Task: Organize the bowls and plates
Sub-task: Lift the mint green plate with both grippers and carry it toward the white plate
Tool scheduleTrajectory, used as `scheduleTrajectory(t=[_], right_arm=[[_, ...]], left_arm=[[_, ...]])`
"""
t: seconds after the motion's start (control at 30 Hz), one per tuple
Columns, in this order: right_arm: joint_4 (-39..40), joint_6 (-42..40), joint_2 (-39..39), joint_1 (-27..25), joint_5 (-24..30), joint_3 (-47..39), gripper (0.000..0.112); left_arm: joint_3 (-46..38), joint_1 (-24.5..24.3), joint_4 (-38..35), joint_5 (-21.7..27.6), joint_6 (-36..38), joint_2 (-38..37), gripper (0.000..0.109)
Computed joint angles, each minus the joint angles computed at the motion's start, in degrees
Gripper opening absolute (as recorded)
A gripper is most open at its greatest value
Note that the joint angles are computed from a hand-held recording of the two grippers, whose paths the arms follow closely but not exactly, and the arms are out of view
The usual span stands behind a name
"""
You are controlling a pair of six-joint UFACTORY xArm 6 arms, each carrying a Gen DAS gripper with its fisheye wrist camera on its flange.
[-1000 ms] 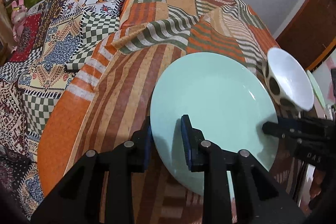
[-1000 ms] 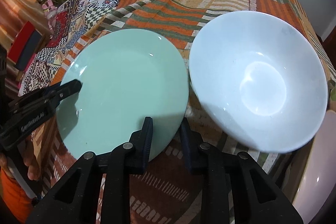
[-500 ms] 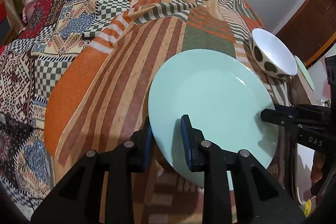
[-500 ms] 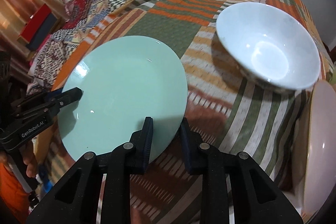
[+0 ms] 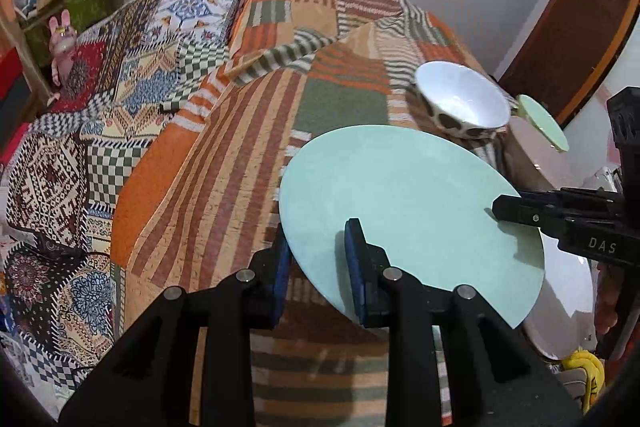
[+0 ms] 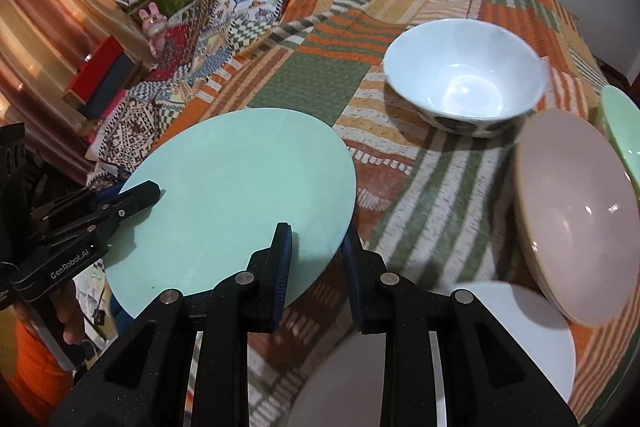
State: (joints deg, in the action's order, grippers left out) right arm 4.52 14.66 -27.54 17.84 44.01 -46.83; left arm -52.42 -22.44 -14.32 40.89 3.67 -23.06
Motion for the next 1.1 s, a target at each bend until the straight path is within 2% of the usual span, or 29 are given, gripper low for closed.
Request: scheduleTrajectory(t=[0.27,0.6,0.8,1.1], right_arm=[[-3.05,3.07,-10.43,0.13,-0.2,4.93,0.023],[-7.5,6.11,-24.01,-0.88,3.77,9.78,0.023],[-8.83,7.38,-31.06,-2.49,6.79,12.47,0.023],[-6.58,6.61,-40.27,-6.83,11.66,16.96,0.023]], left_arm=[[0.11,-4.27,3.25,0.35,-3.54,-5.15,0.027],[-0.55,-11.67,8.2,0.57,-8.85,-9.2,0.027],[-0.73,-16.31,10.74,0.59,-11.79,-9.96,0.027],[-1.0,-21.72,11.7,1.25,-13.95,-8.52,0.027]])
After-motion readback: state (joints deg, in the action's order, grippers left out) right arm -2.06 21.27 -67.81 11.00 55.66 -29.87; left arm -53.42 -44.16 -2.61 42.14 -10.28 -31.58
